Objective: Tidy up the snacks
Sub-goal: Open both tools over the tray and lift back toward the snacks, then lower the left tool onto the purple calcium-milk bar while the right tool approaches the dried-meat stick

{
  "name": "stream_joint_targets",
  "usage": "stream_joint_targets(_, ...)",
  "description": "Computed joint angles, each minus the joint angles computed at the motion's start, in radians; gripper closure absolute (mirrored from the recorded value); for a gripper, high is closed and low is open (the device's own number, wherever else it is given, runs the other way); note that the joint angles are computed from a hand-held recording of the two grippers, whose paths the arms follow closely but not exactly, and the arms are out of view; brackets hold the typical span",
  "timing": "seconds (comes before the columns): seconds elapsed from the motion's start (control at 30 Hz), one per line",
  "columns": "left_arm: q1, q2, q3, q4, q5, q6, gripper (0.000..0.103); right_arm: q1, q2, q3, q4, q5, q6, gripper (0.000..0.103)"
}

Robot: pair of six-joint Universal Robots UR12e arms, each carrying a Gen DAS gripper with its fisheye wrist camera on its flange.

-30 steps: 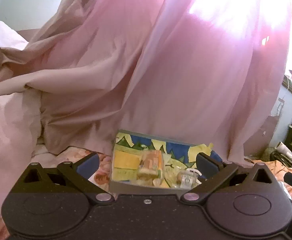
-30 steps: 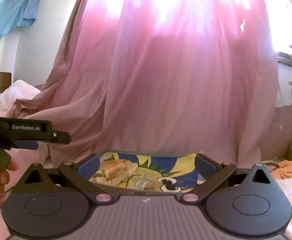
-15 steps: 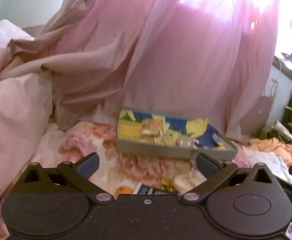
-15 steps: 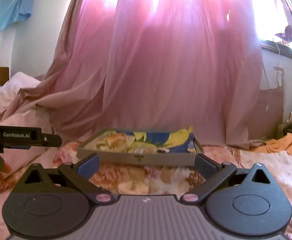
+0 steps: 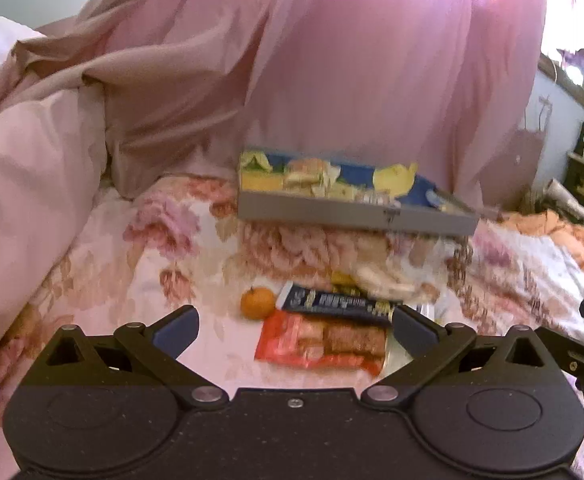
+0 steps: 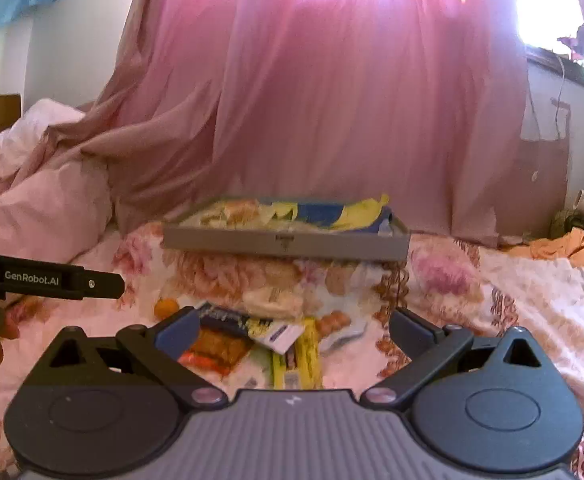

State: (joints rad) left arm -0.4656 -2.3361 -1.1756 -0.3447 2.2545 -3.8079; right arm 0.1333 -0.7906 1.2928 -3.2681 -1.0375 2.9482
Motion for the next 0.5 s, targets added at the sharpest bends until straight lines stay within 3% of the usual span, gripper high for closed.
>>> stream_joint_targets(0.5, 0.02, 0.01, -0.018, -0.141, -0.121, -0.024, 0.001, 0.018, -0.01, 0.002, 0.237, -0.038, -0.134, 0.0)
